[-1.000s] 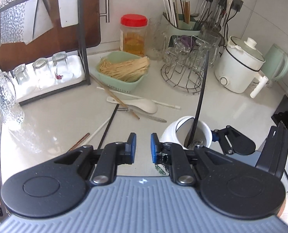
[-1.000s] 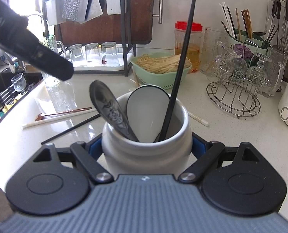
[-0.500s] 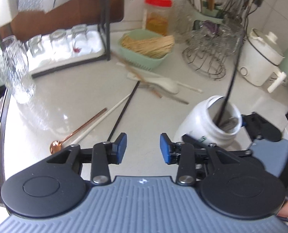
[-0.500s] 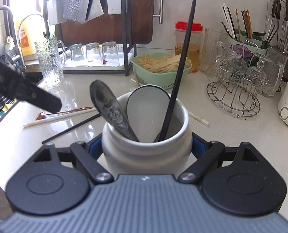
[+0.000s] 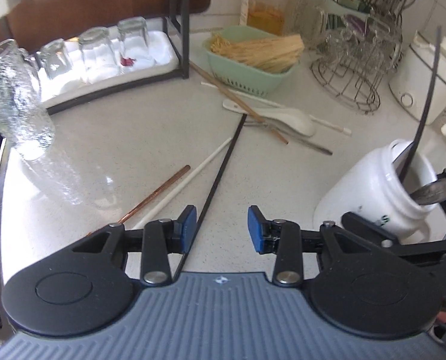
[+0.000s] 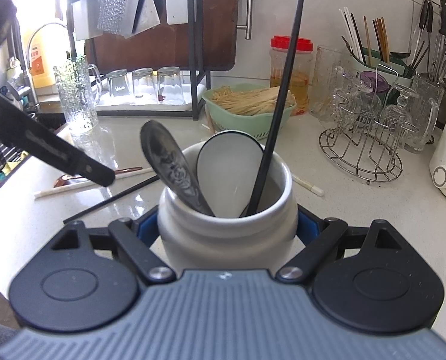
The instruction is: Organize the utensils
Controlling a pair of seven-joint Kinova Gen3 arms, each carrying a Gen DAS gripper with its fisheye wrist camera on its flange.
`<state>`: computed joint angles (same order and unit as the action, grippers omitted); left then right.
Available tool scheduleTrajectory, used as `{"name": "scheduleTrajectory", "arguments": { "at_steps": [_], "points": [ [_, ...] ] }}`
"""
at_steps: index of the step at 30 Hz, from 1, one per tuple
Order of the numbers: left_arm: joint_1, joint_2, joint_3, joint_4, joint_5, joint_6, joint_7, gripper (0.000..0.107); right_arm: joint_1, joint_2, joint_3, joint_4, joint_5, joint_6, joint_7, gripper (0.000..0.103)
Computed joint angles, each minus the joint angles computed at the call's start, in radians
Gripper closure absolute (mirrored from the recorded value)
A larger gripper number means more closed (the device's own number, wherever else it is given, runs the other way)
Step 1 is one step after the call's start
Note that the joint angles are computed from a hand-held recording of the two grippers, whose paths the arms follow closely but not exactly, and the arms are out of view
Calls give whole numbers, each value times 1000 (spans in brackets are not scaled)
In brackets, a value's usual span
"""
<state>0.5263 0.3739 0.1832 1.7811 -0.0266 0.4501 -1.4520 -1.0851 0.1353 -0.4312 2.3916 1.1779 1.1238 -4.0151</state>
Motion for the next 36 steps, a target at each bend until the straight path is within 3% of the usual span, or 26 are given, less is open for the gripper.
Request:
{"name": "scheduleTrajectory", "arguments": {
  "at_steps": [12,16,18,20,23,31,36],
  "points": [
    [-88,120,28,-94,28,24,-190,66,-33,36,0,-19,-17,54,-46,12],
    [-154,151,69,-133,53,40,-330,66,-36,43,8,-35,-30,61,-32,12],
    [-164,168,71,-157,48,55,-395,70,-38,49,11,-40,-31,67,-36,12],
    [-184,195,84,-195,58,100,-466,82,-40,54,14,-45,-33,71,-37,12],
    [-180,220,71,-235,65,142,-530,92,-40,58,19,-52,-39,74,-31,12],
    [-170,242,61,-269,105,192,-640,95,-43,71,28,-72,-51,83,-15,12],
    [-156,233,50,-244,116,156,-658,100,-42,71,32,-74,-50,80,-6,12]
  ]
}}
